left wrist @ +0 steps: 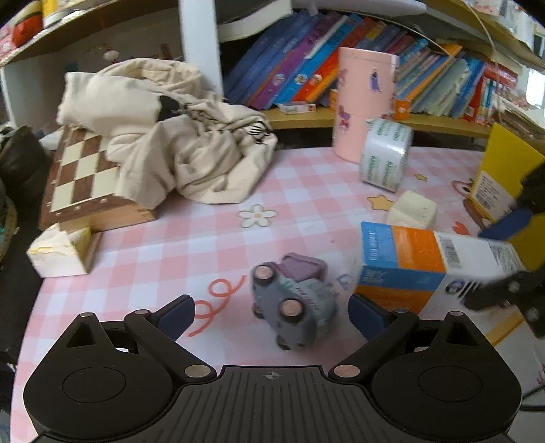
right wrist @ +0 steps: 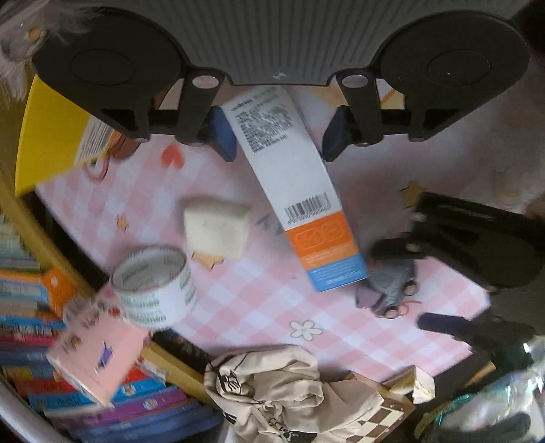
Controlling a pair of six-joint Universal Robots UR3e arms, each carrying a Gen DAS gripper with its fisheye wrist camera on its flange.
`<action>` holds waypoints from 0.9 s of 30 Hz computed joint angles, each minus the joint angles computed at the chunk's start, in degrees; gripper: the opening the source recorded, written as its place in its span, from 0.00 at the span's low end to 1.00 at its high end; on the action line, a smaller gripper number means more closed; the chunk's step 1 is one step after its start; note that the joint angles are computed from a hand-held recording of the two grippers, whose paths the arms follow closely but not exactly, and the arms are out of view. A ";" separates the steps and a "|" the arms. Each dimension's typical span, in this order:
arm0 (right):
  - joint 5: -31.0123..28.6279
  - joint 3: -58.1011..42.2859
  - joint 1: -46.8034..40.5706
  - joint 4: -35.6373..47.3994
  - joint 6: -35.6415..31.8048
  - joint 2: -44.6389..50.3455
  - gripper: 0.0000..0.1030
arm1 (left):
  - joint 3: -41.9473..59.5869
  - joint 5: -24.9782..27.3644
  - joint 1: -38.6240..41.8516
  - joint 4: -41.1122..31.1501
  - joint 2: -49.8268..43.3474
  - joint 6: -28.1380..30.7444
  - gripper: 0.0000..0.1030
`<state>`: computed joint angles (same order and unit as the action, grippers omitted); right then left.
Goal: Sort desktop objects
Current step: 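Close the right gripper on the usmile box while the left gripper grasps the grey toy car, then lift the usmile box and grey toy car and carry both toward the yellow box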
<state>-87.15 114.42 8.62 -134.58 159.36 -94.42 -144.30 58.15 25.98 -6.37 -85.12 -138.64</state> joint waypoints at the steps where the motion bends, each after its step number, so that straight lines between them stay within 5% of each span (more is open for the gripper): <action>1: 1.05 0.64 -0.49 1.45 1.10 -1.52 0.45 | 0.10 0.05 -0.50 0.06 -0.28 0.31 0.93; 10: 1.01 5.25 1.43 1.93 10.40 -7.00 0.43 | 2.80 2.46 -4.14 3.11 -6.13 -1.06 0.71; 20: 2.40 2.04 2.03 -5.07 7.04 4.03 0.43 | 3.77 0.71 -3.47 2.90 -7.81 -1.54 0.69; 23: 4.04 2.42 0.82 -5.47 7.79 4.77 0.43 | 3.77 0.71 -3.61 3.65 -7.99 -2.11 0.53; 27: 5.55 4.72 -0.95 -5.38 9.83 2.14 0.38 | 4.25 0.32 -3.07 1.02 -6.94 -1.45 0.52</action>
